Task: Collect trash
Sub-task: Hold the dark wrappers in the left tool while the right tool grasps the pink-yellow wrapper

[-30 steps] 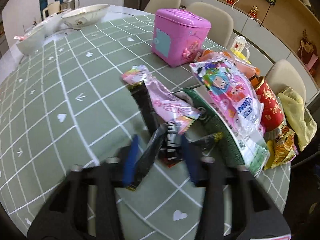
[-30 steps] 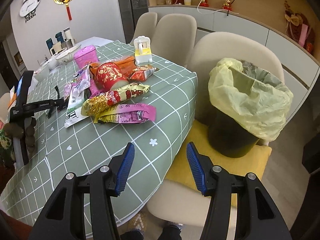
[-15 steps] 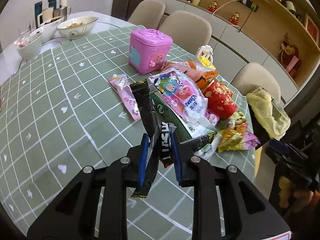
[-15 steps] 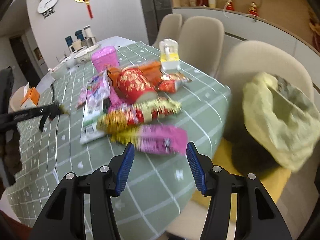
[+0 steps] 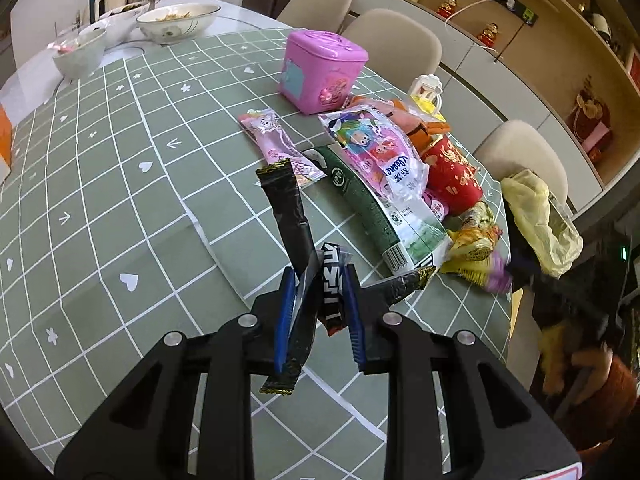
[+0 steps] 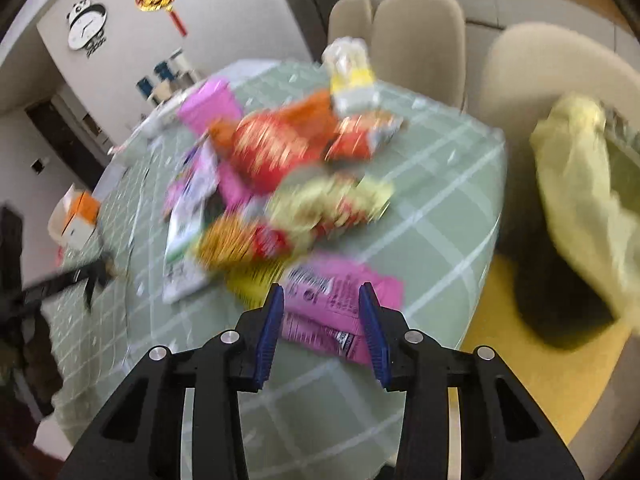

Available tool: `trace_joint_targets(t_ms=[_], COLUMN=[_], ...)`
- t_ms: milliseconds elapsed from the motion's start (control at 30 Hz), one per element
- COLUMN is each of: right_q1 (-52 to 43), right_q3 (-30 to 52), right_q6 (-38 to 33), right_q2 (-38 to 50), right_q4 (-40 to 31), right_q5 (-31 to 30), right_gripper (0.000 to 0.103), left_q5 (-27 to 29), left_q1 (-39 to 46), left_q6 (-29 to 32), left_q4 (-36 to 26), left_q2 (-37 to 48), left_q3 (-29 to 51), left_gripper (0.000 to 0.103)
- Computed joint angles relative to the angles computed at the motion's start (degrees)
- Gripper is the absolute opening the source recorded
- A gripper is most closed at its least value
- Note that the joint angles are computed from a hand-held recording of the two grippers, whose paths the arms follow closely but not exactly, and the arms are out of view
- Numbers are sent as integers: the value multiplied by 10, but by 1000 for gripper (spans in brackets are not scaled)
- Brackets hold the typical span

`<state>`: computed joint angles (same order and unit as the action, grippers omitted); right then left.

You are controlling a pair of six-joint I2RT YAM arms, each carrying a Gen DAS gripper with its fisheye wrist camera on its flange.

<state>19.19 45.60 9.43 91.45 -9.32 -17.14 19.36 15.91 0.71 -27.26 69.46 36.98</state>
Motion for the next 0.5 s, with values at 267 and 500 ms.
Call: trace_joint_targets(t_ms=[267, 500], right_q1=[55, 52], right_q3=[-33, 33], right_q6=[-12, -78], right_q2=[-97, -2], right_q4=[-16, -33], right_q5=[-7, 2], right_gripper=[37, 46], left_q5=[9, 17], left_q1=[-8, -8], left_q6=[-10, 7], left_q4=[15, 1], left_q2=[22, 7], left_q3=[1, 2], left_gripper=[23, 23])
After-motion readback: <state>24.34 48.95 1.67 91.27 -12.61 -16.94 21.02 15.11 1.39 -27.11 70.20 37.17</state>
